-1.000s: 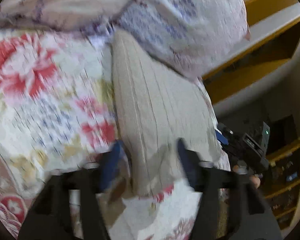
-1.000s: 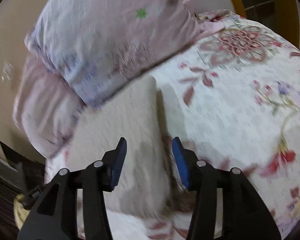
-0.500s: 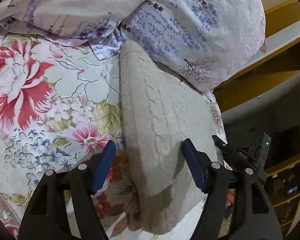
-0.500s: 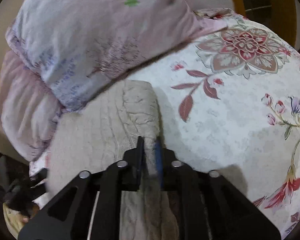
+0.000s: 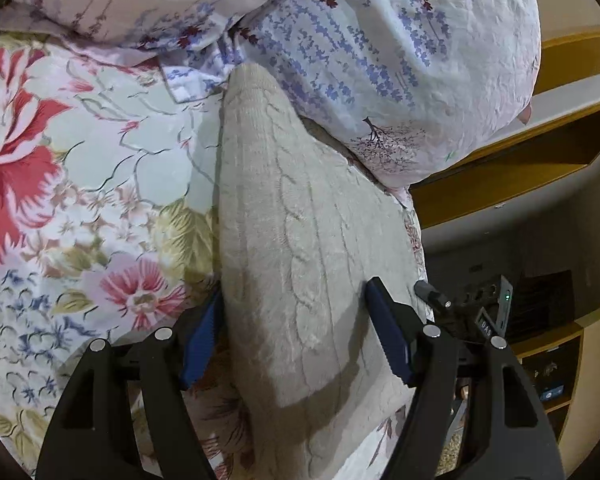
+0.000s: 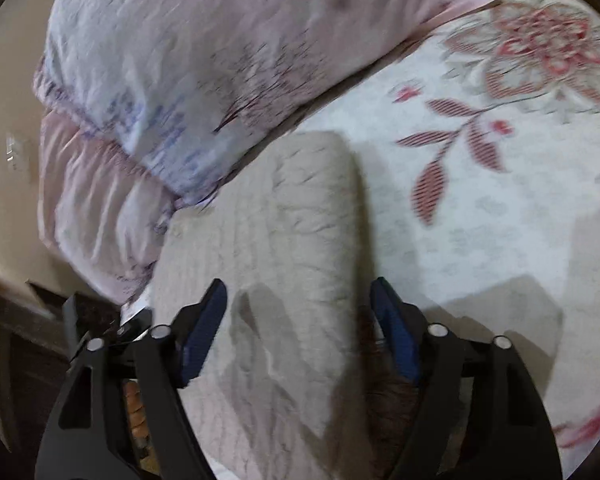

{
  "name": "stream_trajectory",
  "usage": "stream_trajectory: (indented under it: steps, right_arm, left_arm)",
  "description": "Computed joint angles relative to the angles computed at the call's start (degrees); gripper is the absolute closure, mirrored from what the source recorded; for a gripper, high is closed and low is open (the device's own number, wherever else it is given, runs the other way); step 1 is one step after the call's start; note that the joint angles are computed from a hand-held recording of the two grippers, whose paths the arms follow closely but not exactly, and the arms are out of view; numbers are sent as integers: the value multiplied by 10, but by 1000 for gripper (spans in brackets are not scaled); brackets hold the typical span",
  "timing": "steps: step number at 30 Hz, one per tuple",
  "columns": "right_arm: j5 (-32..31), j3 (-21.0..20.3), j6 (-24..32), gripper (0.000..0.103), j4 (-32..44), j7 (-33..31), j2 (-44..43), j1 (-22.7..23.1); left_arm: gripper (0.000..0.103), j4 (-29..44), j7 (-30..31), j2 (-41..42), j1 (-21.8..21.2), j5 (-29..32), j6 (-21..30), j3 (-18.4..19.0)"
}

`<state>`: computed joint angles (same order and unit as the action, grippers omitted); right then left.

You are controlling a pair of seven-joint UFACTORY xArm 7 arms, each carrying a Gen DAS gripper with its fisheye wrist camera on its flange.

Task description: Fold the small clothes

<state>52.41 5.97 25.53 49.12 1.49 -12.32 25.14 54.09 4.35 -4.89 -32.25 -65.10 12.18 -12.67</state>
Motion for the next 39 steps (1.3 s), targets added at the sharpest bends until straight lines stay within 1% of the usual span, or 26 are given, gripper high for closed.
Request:
stream_trajectory:
  steps: [1,2,3,4,5,6,7,8,10,13,15,16,19,21,25,28,29,30,31,32,33,34,36,37,38,39]
  right_arm:
    - [14,-4,7,39,6,-20,6,6]
    - [4,3,-2,44,6,-19,8,5]
    - [-5,5,0,53,10,-20,13,5]
    - [3,4,3,55,12,-25,16,6]
    - [21,3,0,67,10,-37,16,9]
    - [62,-3,-3,72,6,-68,13,16]
    - [92,-6,-3,73,4,-90,10,19]
    - [109,-5,-6,74,2,-99,7,19]
    - [114,3,-18,76,-2,-102,-1,18]
    - [135,7,-35,78,-4,-114,-20,27]
    - [130,13,-45,79,3,-111,-24,34]
    - [122,17,-49,79,8,-106,-24,37]
    - [63,37,-63,79,32,-68,-9,47]
    - [37,45,-74,79,51,-59,8,59]
    - [-55,74,-87,79,102,-13,66,74]
    - [-186,92,-54,77,157,91,136,72]
    - [-232,72,-49,71,164,133,148,93]
    - [-254,73,-47,68,167,151,156,92]
    - [-251,98,-48,67,166,153,156,67]
    - [-225,108,-45,64,162,138,150,55]
    - [-196,101,-41,61,154,122,139,56]
    - [-186,100,-45,61,144,121,128,54]
    - [-179,94,-61,59,126,126,112,52]
    - [-179,91,-68,59,121,132,108,51]
    - [-185,89,-72,61,119,142,107,50]
    - [-197,89,-74,79,124,152,113,51]
  left_arm:
    - [33,-2,0,-2,0,2,-1,-1]
    - [33,2,1,2,-1,0,-4,-1]
    - [34,7,7,8,-3,-5,-6,-1]
    - [38,15,12,16,-3,-9,-8,-2]
    - [40,17,24,18,-3,-23,-9,-3]
    - [46,19,39,19,-3,-41,-9,-4]
    - [53,17,64,16,-3,-67,-9,-5]
    - [56,16,75,13,-2,-78,-8,-5]
    - [63,12,91,4,0,-86,-4,-5]
    - [66,7,122,-17,0,-104,12,0]
    - [67,-6,122,-41,1,-89,18,2]
    - [67,-16,118,-56,1,-78,19,5]
    - [67,-54,90,-112,3,-32,30,20]
    - [67,-93,51,-165,11,18,40,29]
    - [66,-164,-36,-247,44,110,56,35]
    - [63,-201,-106,-264,73,168,75,37]
    - [62,-208,-106,-259,62,166,72,50]
    - [59,-217,-92,-254,36,141,57,73]
    - [57,-221,-85,-252,17,130,46,87]
    - [55,-225,-84,-255,6,130,40,96]
    - [52,-223,-96,-252,9,152,38,92]
    - [49,-225,-110,-253,13,173,38,89]
    - [48,-219,-134,-244,17,212,34,82]
    - [46,-219,-137,-242,12,221,33,89]
    - [45,-218,-146,-238,10,231,29,91]
    - [42,-224,-146,-243,7,238,29,100]
